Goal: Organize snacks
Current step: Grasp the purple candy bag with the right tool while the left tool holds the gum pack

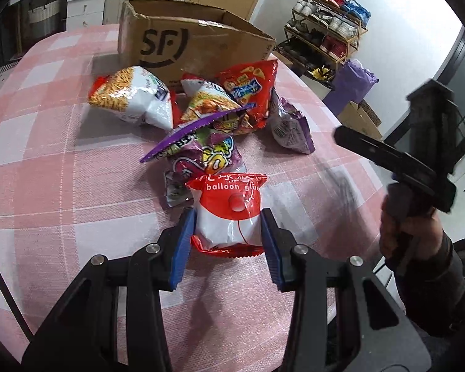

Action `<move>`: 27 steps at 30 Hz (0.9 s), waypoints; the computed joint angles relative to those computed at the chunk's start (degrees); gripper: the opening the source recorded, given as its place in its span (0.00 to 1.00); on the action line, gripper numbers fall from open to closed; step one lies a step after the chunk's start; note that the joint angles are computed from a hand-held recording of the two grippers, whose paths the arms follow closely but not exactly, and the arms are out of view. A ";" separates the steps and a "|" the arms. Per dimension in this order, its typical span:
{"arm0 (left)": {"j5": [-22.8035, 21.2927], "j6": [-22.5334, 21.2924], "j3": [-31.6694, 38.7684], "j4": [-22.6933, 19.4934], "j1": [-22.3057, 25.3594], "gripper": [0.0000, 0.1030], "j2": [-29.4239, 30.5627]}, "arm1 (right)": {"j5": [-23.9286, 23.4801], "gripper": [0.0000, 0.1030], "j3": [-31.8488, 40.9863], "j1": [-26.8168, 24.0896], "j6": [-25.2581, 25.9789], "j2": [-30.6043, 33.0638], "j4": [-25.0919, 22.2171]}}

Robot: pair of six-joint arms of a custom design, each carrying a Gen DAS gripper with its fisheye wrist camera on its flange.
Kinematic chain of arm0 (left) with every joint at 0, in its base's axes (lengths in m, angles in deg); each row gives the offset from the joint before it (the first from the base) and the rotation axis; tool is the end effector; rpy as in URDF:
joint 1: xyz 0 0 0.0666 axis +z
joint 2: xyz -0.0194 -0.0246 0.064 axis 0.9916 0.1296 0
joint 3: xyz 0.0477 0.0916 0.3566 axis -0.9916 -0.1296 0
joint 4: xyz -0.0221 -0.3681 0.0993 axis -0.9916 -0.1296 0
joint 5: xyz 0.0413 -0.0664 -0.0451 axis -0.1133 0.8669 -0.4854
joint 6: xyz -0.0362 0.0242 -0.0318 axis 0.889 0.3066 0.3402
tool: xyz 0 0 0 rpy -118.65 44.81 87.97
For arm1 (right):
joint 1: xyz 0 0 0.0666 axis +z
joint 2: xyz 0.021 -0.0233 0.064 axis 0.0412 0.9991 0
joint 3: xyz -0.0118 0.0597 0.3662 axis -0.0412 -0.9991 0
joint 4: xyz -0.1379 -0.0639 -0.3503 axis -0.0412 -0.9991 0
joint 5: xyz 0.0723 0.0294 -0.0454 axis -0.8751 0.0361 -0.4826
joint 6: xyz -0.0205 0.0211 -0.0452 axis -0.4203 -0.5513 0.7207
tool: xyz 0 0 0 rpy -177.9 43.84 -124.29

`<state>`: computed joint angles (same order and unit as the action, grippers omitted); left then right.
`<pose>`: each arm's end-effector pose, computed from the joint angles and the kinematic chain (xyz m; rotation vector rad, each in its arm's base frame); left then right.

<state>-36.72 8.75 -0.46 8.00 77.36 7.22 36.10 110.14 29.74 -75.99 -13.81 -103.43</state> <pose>0.4027 -0.0552 0.4537 0.4867 2.4983 -0.6687 0.3290 0.1689 0.4948 0.0250 2.3250 0.4696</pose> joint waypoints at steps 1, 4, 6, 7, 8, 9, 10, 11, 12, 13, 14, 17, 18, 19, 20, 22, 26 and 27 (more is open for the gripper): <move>0.46 -0.32 0.41 -0.43 0.39 0.38 0.16 | -1.05 0.98 0.38 -0.73 -0.24 0.84 0.06; 0.70 -0.38 0.83 -0.65 0.84 0.38 0.20 | -2.98 0.98 1.46 -2.25 0.37 3.28 0.21; 1.16 -0.70 1.34 -1.08 1.31 0.38 0.36 | -4.01 0.98 2.23 -2.94 0.30 4.82 -0.13; 1.35 -0.96 1.48 -1.42 1.36 0.38 0.45 | -4.44 0.98 2.49 -3.28 0.03 5.48 -0.14; 1.64 -1.11 1.52 -1.51 1.57 0.38 0.39 | -5.23 0.98 2.59 -3.63 -0.20 6.01 0.19; 1.90 -1.36 1.65 -1.75 1.69 0.38 0.38 | -5.69 0.98 2.62 -3.73 -0.11 6.42 0.54; 2.00 -1.49 1.67 -1.92 1.66 0.38 0.33 | -5.74 0.98 2.81 -3.76 0.10 6.80 0.53; 2.11 -1.53 1.78 -2.05 1.69 0.38 0.27 | -5.75 0.97 3.07 -3.77 0.37 7.22 0.47; 2.25 -1.64 1.91 -2.21 1.80 0.38 0.28 | -5.97 0.97 3.19 -3.85 0.52 7.56 0.58; 2.43 -1.77 2.03 -2.42 1.94 0.38 0.31 | -6.01 0.96 3.34 -3.91 0.55 7.89 0.59; 2.33 -1.61 2.11 -2.30 1.64 0.38 0.55 | -6.13 0.93 3.55 -4.01 0.62 8.28 0.53; 1.65 -1.94 1.88 -2.32 1.40 0.38 0.65 | -6.57 0.84 4.16 -4.13 0.89 9.53 0.15; 1.40 -1.92 1.82 -2.36 1.30 0.38 0.70 | -7.04 0.81 4.23 -4.19 1.08 9.83 0.17; 1.31 -1.69 1.64 -2.21 1.34 0.38 0.57 | -7.16 0.79 4.39 -4.17 1.28 10.10 0.01; 1.46 -1.65 1.69 -2.37 1.45 0.38 0.67 | -7.00 0.73 4.69 -4.02 1.57 10.43 -0.39; 1.24 -1.53 1.64 -2.37 1.57 0.38 0.53 | -6.11 0.69 4.93 -3.72 1.86 10.70 -0.91; 0.94 -1.16 1.98 -2.12 1.53 0.38 0.28 | -7.57 0.57 3.60 -4.34 1.06 9.65 0.42; 0.86 -1.09 1.98 -1.95 1.51 0.38 0.24 | -7.90 0.56 3.35 -4.41 1.06 9.37 0.63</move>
